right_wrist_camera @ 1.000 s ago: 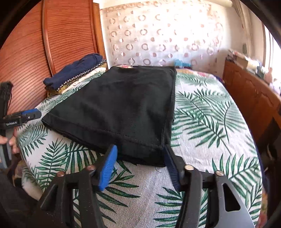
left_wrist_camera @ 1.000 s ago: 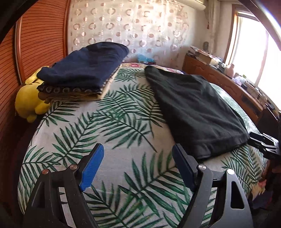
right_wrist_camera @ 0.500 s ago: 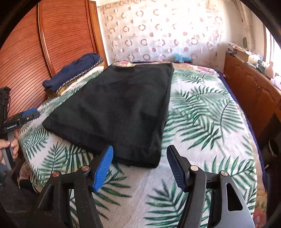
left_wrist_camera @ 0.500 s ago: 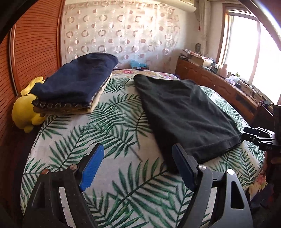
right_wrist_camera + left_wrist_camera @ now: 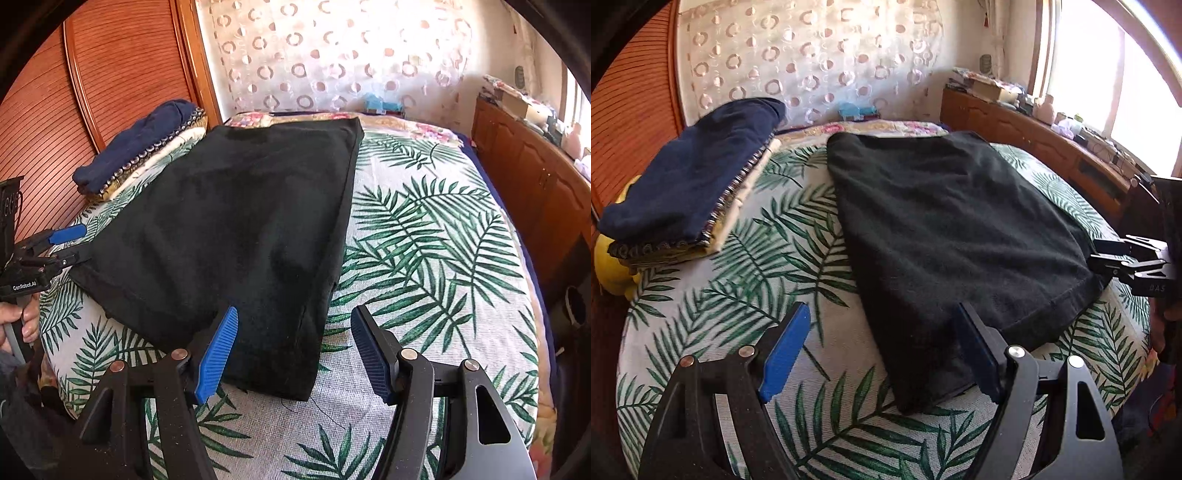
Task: Fold small clothes
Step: 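Close both tools on the shirt's end edge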
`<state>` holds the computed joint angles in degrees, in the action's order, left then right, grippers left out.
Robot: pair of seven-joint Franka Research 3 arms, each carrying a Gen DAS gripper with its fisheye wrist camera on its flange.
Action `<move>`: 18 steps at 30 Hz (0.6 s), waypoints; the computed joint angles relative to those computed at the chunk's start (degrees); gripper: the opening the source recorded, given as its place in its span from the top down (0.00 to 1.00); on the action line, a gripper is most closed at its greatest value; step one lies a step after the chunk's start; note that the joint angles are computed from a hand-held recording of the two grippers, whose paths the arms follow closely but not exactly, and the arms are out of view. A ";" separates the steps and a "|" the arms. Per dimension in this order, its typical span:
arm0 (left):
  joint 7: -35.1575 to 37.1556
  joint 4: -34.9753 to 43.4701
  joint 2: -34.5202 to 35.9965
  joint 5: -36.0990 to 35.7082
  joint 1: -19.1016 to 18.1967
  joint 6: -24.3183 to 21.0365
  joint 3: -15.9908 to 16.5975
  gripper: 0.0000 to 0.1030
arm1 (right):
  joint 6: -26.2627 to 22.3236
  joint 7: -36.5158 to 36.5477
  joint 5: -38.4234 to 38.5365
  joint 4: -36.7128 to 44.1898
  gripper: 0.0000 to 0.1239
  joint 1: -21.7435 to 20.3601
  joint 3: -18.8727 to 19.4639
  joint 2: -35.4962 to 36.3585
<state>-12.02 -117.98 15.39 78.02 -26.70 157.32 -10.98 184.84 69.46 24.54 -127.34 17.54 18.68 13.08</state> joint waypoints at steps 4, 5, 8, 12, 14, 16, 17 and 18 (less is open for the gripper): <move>3.07 0.28 1.18 -2.50 1.00 4.57 0.02 0.44 | -0.84 -0.18 -0.37 0.78 0.47 0.55 -0.45 0.35; 3.54 0.26 1.38 -2.90 1.02 5.61 0.18 0.49 | -0.95 -0.28 -0.41 0.90 0.47 0.67 -0.54 0.38; 3.59 0.05 1.42 -3.07 0.40 6.83 0.81 0.54 | -1.20 -3.18 1.48 1.38 0.47 -3.51 4.14 0.97; 2.76 -0.45 1.29 -2.28 0.27 9.66 1.54 0.60 | -2.25 -7.54 4.47 2.07 0.55 -7.18 8.49 1.49; 2.18 -1.02 0.80 -1.62 0.17 10.31 1.76 0.62 | -3.20 -8.46 4.78 2.46 0.59 -5.50 7.01 1.38; 1.24 -1.62 0.34 -0.73 0.16 10.90 1.83 0.64 | -3.84 -11.89 6.97 2.90 0.67 -6.80 8.72 1.63; 0.79 -1.92 0.09 -0.38 0.21 11.04 1.82 0.64 | -3.90 -13.00 7.78 3.12 0.69 -6.75 8.89 1.80; -0.19 -2.12 -0.05 0.34 0.21 11.22 1.87 0.64 | -3.79 -14.39 8.87 3.27 0.72 -7.07 9.43 1.99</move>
